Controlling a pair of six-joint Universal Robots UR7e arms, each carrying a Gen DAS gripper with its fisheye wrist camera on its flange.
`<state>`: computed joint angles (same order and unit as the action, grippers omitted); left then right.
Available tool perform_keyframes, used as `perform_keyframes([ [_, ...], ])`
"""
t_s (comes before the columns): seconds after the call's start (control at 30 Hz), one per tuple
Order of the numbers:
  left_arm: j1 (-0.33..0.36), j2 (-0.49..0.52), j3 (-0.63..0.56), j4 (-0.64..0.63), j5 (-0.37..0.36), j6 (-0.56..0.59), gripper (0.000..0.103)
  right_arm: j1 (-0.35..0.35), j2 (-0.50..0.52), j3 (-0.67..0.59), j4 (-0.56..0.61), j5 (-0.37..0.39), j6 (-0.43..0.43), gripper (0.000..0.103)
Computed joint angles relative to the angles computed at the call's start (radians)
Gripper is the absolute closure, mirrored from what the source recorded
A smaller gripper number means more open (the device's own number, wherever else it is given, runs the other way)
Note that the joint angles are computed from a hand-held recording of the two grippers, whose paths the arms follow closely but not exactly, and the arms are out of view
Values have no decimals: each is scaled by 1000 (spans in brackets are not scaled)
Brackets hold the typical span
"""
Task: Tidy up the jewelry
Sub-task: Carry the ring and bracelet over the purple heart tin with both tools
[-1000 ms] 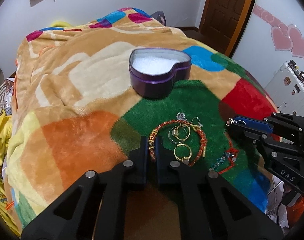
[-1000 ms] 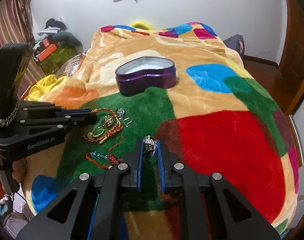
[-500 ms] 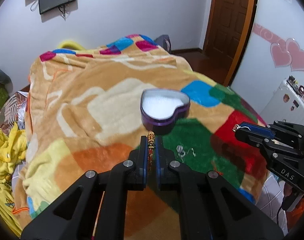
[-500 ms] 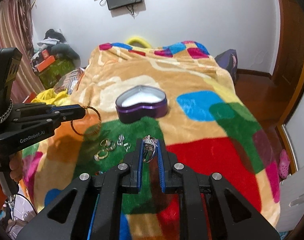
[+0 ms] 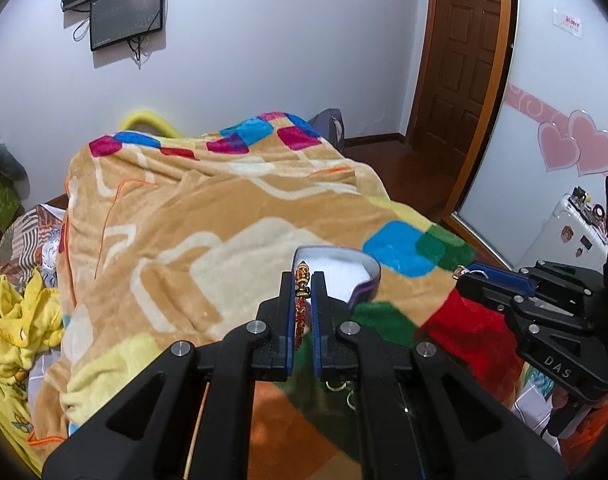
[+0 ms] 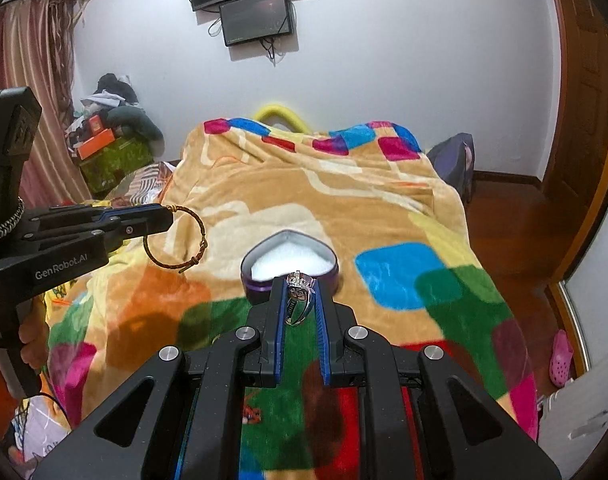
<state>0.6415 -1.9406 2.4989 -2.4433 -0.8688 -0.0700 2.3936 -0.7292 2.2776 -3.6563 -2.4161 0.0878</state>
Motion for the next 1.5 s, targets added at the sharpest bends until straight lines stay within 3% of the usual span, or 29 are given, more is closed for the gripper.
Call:
perform_keyframes([
  [0.83, 147, 290, -87, -272, -114, 141, 97, -112, 57, -108, -29, 59, -160, 91],
  [1.2, 244, 395, -143, -269, -191, 153, 97, -196, 43, -114, 74, 147, -147, 91],
  [1.5, 267, 428, -149, -272, -190, 167, 97, -222, 38, -128, 177, 182, -145, 91],
])
